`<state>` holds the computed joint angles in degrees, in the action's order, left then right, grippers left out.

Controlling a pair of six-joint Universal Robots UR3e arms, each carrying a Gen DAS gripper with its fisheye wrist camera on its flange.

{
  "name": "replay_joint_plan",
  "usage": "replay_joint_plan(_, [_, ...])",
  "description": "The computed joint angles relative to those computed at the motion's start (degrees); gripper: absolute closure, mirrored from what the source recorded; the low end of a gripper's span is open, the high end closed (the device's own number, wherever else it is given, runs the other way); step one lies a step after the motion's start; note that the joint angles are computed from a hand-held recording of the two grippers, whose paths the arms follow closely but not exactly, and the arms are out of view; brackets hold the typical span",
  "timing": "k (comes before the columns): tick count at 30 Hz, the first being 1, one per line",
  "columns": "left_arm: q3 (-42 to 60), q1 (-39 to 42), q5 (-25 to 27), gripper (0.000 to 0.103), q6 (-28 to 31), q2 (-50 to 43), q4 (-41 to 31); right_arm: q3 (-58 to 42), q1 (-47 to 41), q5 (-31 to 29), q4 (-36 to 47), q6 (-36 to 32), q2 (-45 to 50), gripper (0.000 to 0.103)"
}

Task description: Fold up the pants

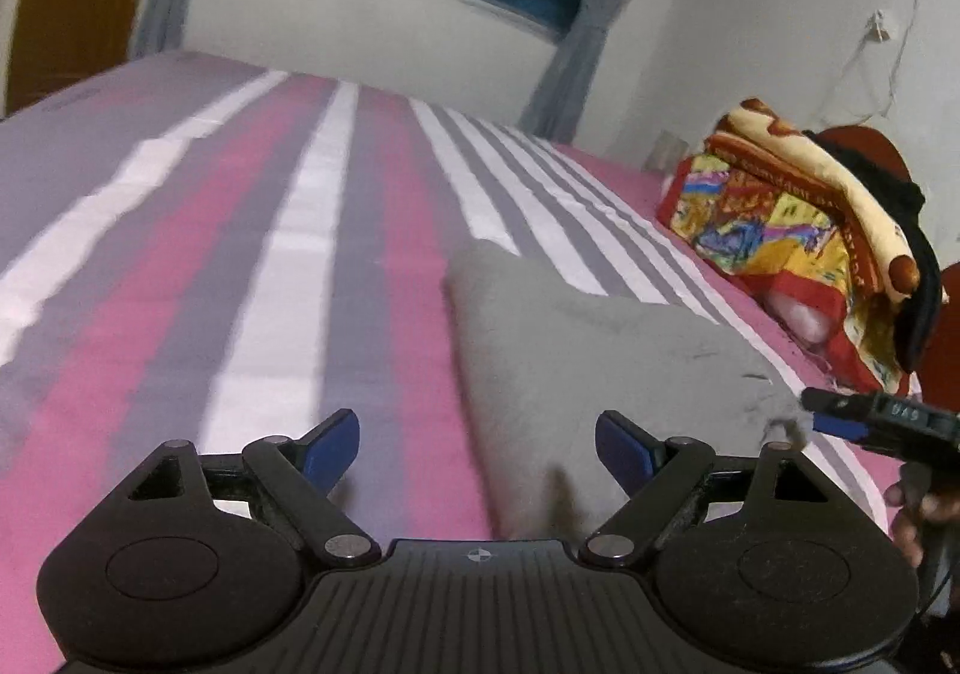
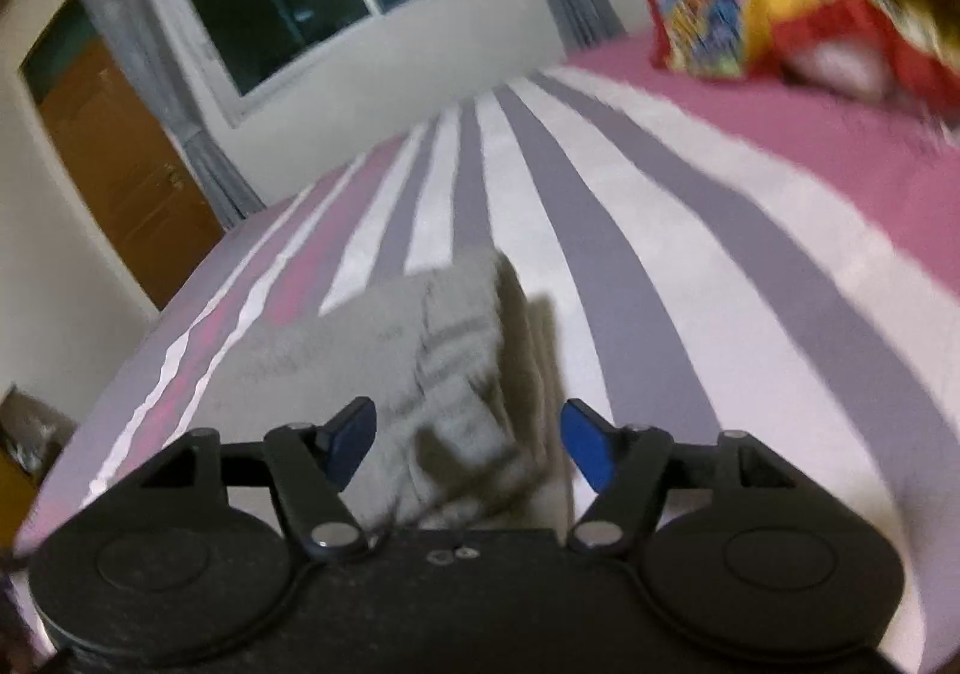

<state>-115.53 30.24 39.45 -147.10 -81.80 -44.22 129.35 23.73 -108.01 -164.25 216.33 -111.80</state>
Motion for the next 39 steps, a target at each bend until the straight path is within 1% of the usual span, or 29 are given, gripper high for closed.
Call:
replay_joint_plan(2, [6.4,-7.97,7.45,0.018,-3.4,-9.29,1.6,-2.47,-1.06,1.13,-1.84,-3.82,5.79,0.035])
replay_joint_plan(3, [8.08,-10.23,10.68,0.017,-4.28,-12.2,1.89,-4.92,-0.4,-0.85,0.84,-5.16,9.01,0.035])
replay_joint_plan(4, [8.63,-10.88,11.23,0.016,-4.86,-14.07,2.38,-7.62,0.21,-3.59,5.96,-5.68,11.97,0.029])
replay_joint_plan(5, [9.21,-10.6,10.46,0.016,-5.69,-14.61,2.32,-7.91,-1.23,-2.29,8.18,-5.45,12.54,0.027])
replay_joint_plan(6, [9.91,-10.33,9.83,0.016,-6.18,-14.6,2.2,-6.8,-3.67,1.11,8.23,-5.76,10.92,0.027])
replay_joint_plan(7, [9.86,-10.01,9.14,0.016,-7.15,-14.72,4.77,-7.35,-5.05,2.83,9.76,-6.47,9.63,0.028])
replay_joint_plan(8, [10.78,-10.05,8.48,0.016,-8.4,-16.01,7.63,-8.11,-5.05,1.92,9.23,-7.95,9.07,0.029])
replay_joint_plan(9, [13.37,-10.61,8.32,0.016,-9.49,-18.14,8.19,-8.56,-4.69,0.38,7.45,-9.19,9.21,0.035])
replay_joint_plan(11, [22.39,-13.91,11.44,0.016,-13.13,-25.2,8.37,-9.51,-8.45,4.3,3.73,-11.95,9.72,0.035])
replay_joint_plan(13, [31.97,-16.98,13.93,0.016,-14.21,-32.42,5.12,-13.67,-11.17,6.67,3.78,-14.12,13.86,0.035])
replay_joint_plan(14, [37.93,-18.57,15.39,0.014,-14.06,-36.53,1.2,-16.44,-12.08,7.56,4.92,-15.65,16.64,0.035])
replay_joint_plan(15, [41.81,-19.67,16.38,0.009,-14.18,-39.11,-0.86,-19.89,-13.06,8.76,8.26,-17.94,19.92,0.034])
replay_joint_plan(16, [45.02,-20.68,17.25,0.009,-14.63,-40.98,-1.93,-23.93,-13.78,9.0,14.08,-19.74,23.35,0.028])
replay_joint_plan(17, [48.23,-21.56,17.86,0.009,-15.41,-42.34,-2.12,-25.58,-14.46,9.36,16.41,-20.14,24.63,0.025])
replay_joint_plan(18, [49.44,-22.18,17.57,0.009,-15.78,-43.02,-0.35,-25.79,-15.47,10.86,16.3,-20.21,24.76,0.023])
replay_joint_plan(19, [51.9,-22.76,17.25,0.009,-15.58,-44.32,0.05,-26.34,-16.3,12.15,16.07,-20.67,24.5,0.027])
replay_joint_plan(20, [56.77,-23.82,17.78,0.009,-15.84,-47.14,-0.71,-26.19,-16.34,12.18,13.2,-21.8,24.16,0.03])
replay_joint_plan(21, [62.51,-24.74,18.94,0.009,-15.7,-49.82,-4.17,-25.8,-16.18,11.58,10.79,-22.85,24.0,0.035])
replay_joint_plan(22, [68.51,-26.03,20.63,0.009,-16.48,-53.3,-6.18,-27.45,-15.94,11.21,10.17,-23.31,25.3,0.035])
replay_joint_plan(23, [74.51,-27.24,22.35,0.009,-17.63,-57.32,-7.65,-29.0,-16.76,12.88,10.13,-23.78,26.64,0.035])
replay_joint_plan(24, [80.51,-28.48,24.42,0.009,-18.4,-61.39,-9.91,-30.63,-17.01,13.73,10.72,-24.15,28.33,0.034])
replay_joint_plan(25, [85.25,-29.23,25.85,0.009,-18.05,-64.21,-12.73,-34.25,-16.28,11.97,14.59,-24.84,31.48,0.028])
replay_joint_plan(26, [87.59,-30.13,27.18,0.007,-17.8,-66.08,-12.83,-36.5,-15.54,10.43,17.76,-25.63,34.21,0.024])
replay_joint_plan(27, [87.53,-30.66,28.17,0.006,-16.79,-66.08,-13.0,-36.35,-15.86,11.12,17.39,-25.37,35.6,0.025])
replay_joint_plan(28, [85.07,-31.12,28.87,0.006,-16.45,-65.16,-10.54,-34.28,-16.53,12.09,14.59,-24.44,35.41,0.023])
replay_joint_plan(30, [80.63,-31.04,28.66,0.006,-16.44,-63.06,-7.57,-32.05,-17.58,13.41,11.98,-22.91,34.79,0.02])
replay_joint_plan(32, [78.62,-30.67,28.3,0.006,-15.94,-61.88,-6.83,-29.79,-18.16,14.48,9.34,-22.47,34.07,0.019])
replay_joint_plan(36, [77.61,-30.61,29.05,0.006,-15.17,-60.46,-7.46,-29.6,-18.75,14.52,9.21,-23.14,33.78,0.019])
replay_joint_plan(39, [74.41,-30.62,29.62,0.006,-14.02,-57.82,-6.64,-30.49,-17.68,12.79,9.62,-22.72,33.34,0.019])
